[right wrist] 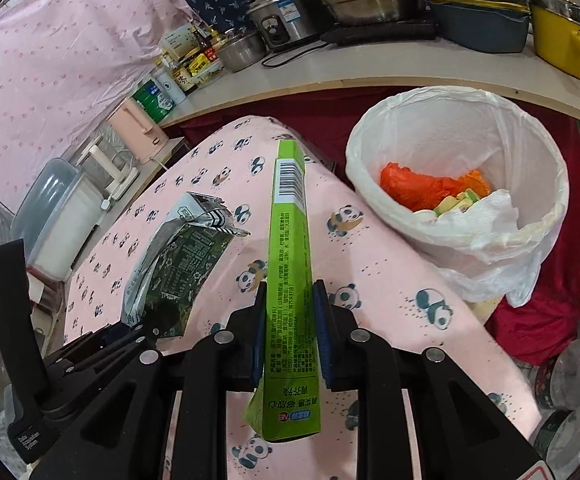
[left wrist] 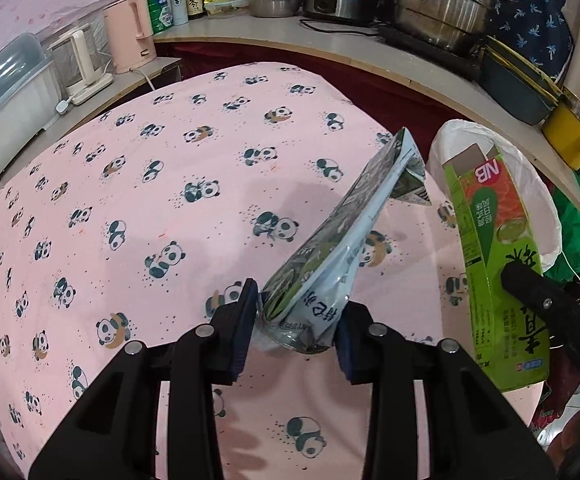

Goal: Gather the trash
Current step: 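Carry the foil packet and carton over the white bin and open both grippers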

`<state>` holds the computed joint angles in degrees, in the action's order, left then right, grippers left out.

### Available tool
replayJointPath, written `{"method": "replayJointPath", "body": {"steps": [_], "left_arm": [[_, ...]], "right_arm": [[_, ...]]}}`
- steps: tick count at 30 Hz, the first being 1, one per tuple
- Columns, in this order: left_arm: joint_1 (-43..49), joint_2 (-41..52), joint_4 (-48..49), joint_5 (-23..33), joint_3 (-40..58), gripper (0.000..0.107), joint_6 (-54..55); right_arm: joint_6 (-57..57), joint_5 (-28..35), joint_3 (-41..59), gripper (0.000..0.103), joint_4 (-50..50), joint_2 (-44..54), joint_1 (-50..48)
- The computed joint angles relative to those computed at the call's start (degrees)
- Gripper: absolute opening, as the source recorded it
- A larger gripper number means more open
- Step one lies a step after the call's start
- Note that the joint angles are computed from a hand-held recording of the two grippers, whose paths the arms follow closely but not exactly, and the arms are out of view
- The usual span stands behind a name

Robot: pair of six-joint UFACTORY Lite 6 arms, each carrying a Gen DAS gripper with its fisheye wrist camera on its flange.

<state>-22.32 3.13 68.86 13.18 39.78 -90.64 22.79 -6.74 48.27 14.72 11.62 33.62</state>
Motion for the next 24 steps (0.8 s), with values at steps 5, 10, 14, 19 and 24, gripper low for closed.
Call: {"method": "replayJointPath", "body": {"steps": [5, 10, 14, 19, 24], "left_arm": [[-4.89, 5.05, -4.19, 2.31, 6.62, 0.034, 2.61], [-9.61, 11.68, -8.34, 4.17, 14.35, 0.034, 5.67], [-13.21, 18.08, -13.35, 6.00, 22.81, 0.034, 10.66], [-16.58, 27.84, -21.89, 9.00, 37.17, 0.034, 20.53], [-18.61, 39.44, -31.81, 13.72, 55.78, 0.034, 32.27]], "right_arm": [[6.98, -0.68, -3.45, 0.021, -8.70, -3.32, -4.18], [13.32, -1.93, -7.17, 0.021, -17.42, -6.28, -9.95], [26.40, -3.28, -9.45, 0.021, -32.48, -8.18, -16.09], [37.97, -4.17, -11.81, 0.021, -46.35, -11.06, -23.87], [44.90, -4.84, -15.22, 0.021, -55.66, -15.60, -30.85]]}}
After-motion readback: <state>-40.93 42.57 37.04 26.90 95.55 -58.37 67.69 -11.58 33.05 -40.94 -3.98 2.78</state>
